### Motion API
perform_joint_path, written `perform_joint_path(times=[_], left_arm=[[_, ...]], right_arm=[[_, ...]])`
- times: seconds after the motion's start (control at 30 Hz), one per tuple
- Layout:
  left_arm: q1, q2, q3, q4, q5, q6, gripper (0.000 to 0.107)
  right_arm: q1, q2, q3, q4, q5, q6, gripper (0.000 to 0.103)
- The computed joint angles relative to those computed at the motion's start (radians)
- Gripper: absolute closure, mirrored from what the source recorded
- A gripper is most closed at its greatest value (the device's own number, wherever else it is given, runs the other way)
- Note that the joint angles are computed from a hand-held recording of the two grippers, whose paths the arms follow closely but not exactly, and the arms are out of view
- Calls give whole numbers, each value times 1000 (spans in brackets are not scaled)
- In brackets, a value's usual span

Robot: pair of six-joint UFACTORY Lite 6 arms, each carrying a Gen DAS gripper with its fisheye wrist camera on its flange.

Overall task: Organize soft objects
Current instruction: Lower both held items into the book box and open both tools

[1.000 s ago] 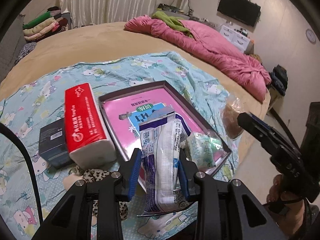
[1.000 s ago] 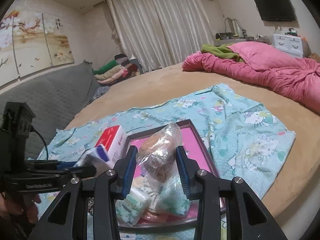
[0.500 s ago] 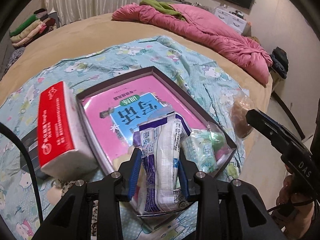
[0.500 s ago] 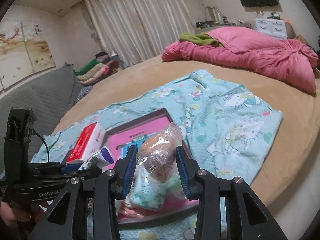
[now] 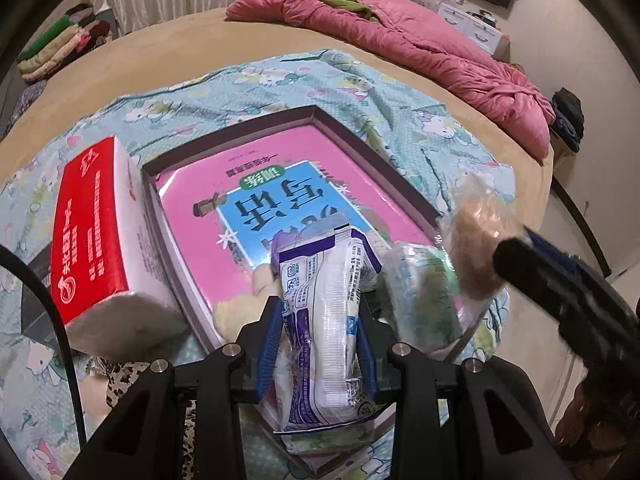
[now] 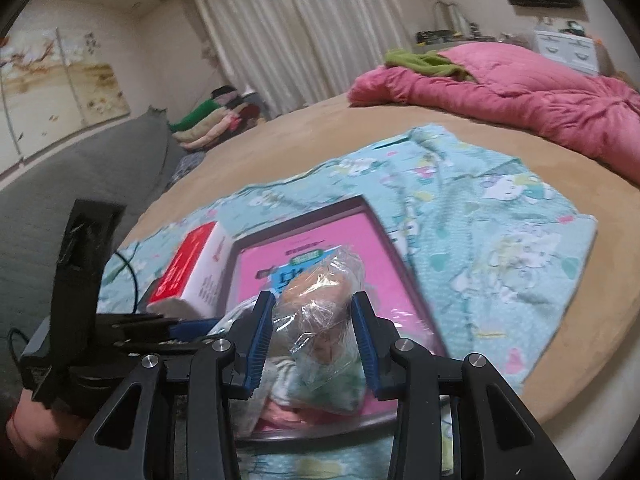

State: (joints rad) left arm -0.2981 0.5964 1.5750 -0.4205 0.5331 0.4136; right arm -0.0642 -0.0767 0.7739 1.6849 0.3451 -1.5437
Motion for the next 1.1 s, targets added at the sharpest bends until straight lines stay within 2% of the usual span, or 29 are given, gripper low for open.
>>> perform_joint_path(times=[0.27,0.47,0.67,0.97,1.1], left_arm=[[54,5,-32,-77,-3,71,72],[79,4,-60,-120,-10,120,72],[91,1,-70,-158,-7,159,72],[92,-3,-73,-165,-7,166,72],[92,-4,-75,-168,-6,168,72]], right_arm=[[121,111,74,-11,-52,-3,62],[145,173,104,8,-44,-28,62],[167,231,139,18,-81,-50,62],[204,253,138,277,-165,-340,62],[198,264,137,282,-156,-345,62]])
